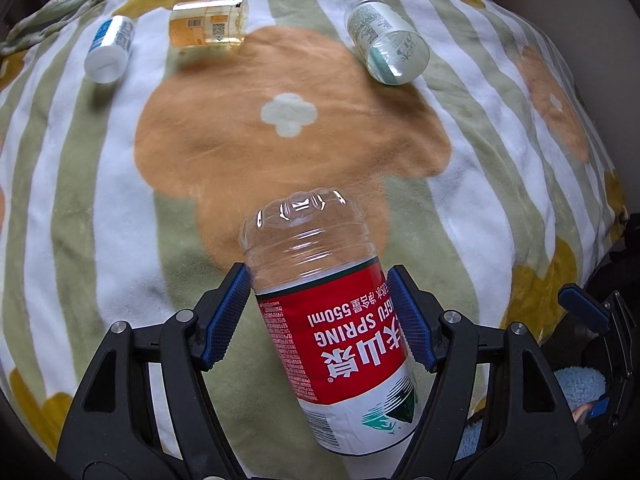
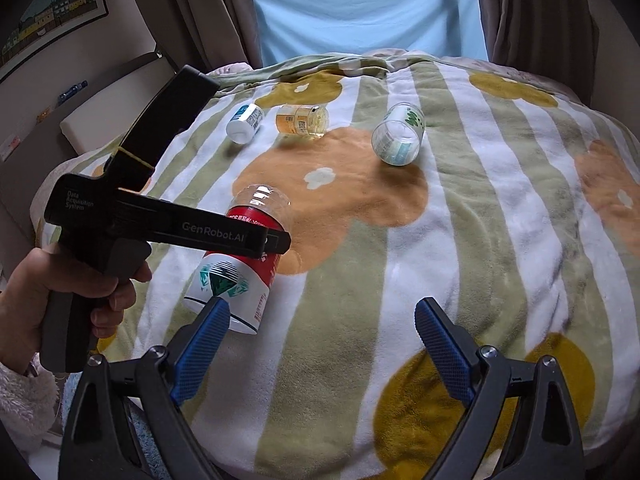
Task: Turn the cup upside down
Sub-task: 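Lift the red-labelled bottle with the right gripper and turn it upright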
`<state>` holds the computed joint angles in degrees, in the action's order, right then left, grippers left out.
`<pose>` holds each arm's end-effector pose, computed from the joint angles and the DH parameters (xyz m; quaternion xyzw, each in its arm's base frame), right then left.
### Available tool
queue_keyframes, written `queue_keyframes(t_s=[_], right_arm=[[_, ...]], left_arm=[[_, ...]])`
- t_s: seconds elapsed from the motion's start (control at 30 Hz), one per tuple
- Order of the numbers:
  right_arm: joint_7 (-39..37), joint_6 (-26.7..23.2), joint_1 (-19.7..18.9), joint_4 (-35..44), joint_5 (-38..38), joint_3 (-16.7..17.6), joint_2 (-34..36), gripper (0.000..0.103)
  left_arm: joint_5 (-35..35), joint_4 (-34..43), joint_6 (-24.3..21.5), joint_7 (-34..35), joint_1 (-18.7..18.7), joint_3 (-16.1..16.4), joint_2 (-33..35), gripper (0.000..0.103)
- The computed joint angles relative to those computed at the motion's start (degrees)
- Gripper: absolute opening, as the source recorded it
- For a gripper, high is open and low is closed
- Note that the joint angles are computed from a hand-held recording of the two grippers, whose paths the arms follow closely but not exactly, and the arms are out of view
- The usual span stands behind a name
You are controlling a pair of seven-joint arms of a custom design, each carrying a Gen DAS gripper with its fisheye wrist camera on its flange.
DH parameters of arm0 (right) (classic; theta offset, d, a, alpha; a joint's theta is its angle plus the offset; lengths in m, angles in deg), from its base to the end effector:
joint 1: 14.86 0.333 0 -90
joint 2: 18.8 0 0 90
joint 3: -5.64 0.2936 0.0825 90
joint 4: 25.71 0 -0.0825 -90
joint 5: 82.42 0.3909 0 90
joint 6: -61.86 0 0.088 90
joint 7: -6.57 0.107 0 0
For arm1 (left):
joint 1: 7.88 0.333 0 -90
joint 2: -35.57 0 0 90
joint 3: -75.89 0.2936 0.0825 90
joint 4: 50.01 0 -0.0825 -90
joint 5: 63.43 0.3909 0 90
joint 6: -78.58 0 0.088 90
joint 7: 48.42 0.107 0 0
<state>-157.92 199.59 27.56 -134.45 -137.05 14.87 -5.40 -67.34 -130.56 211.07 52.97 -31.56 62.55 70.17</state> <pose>0.4040 0.4940 0.3860 -0.5507 0.7535 -0.2101 0.2913 0.6094 -0.4181 0.3698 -0.3943 0.9009 -0.1810 0.0075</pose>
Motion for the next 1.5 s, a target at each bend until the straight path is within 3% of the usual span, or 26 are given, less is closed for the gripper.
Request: queue_keyframes(t_s=[0.03,0.1,0.17,0.37,0.53,0.7,0.8,0.93,1.13,1.33,1.5], right_arm=[[0.72,0.49,-0.06,-0.54,-0.24,-0.11,-0.30,0.093],[1.40,0.85,-0.19,-1.04,-0.28,-0.11,-0.52,0.093],[1.32,0.82,-0.38,-1.20,0.00,-0.06,-0.64,0.093],[2.63,1.86,-0.99,-2.45,-0.25,0.04,-1.47,0.093],[-1.45,2.82,-1.96,-3.31,2.60,0.49,-2.07,0.093],[-2.08,9.52,-4.39,-7.89,4.27,0.36,-6.11,0.093],[-10.15,9.50,-6.02,-8.04,9.82,1.16,-7.39,0.093],[-19.59,14.29,-8.61,-8.81,18.89,1.39,-8.46,0.093],[-41.97,17.35,-12.91,-1.44,45.01,3.55,-1.79,0.093],[-53.67,9.26,-15.56,14.06,59.87,5.59,10.27,0.093],[-55.28,0.36,-15.86,26.51,66.02,5.33,19.99,0.092]], left_arm=[[0.18,-0.15,0.39,-0.16,-0.18,0.08,-0.01,0.070],[0.46,-1.43,1.78,-0.07,-0.29,0.10,-0.75,0.092],[1.23,-4.25,5.37,0.17,-0.52,0.27,-2.39,0.103],[1.97,-7.19,8.62,-0.08,-0.41,0.33,-4.83,0.103],[-0.12,-11.28,11.70,0.84,1.12,-0.66,-8.82,0.103],[-1.60,-16.41,14.28,1.76,2.63,-0.85,-13.97,0.103],[-3.98,-20.15,15.61,3.31,4.49,-1.19,-17.54,0.103],[-8.22,-24.16,15.60,6.66,7.18,-1.45,-21.40,0.103],[-14.07,-28.82,15.23,11.18,9.71,-1.24,-24.87,0.103],[-18.86,-32.61,15.93,14.76,11.06,-0.82,-26.86,0.103],[-23.06,-33.05,14.65,17.59,12.06,-0.57,-26.92,0.103]])
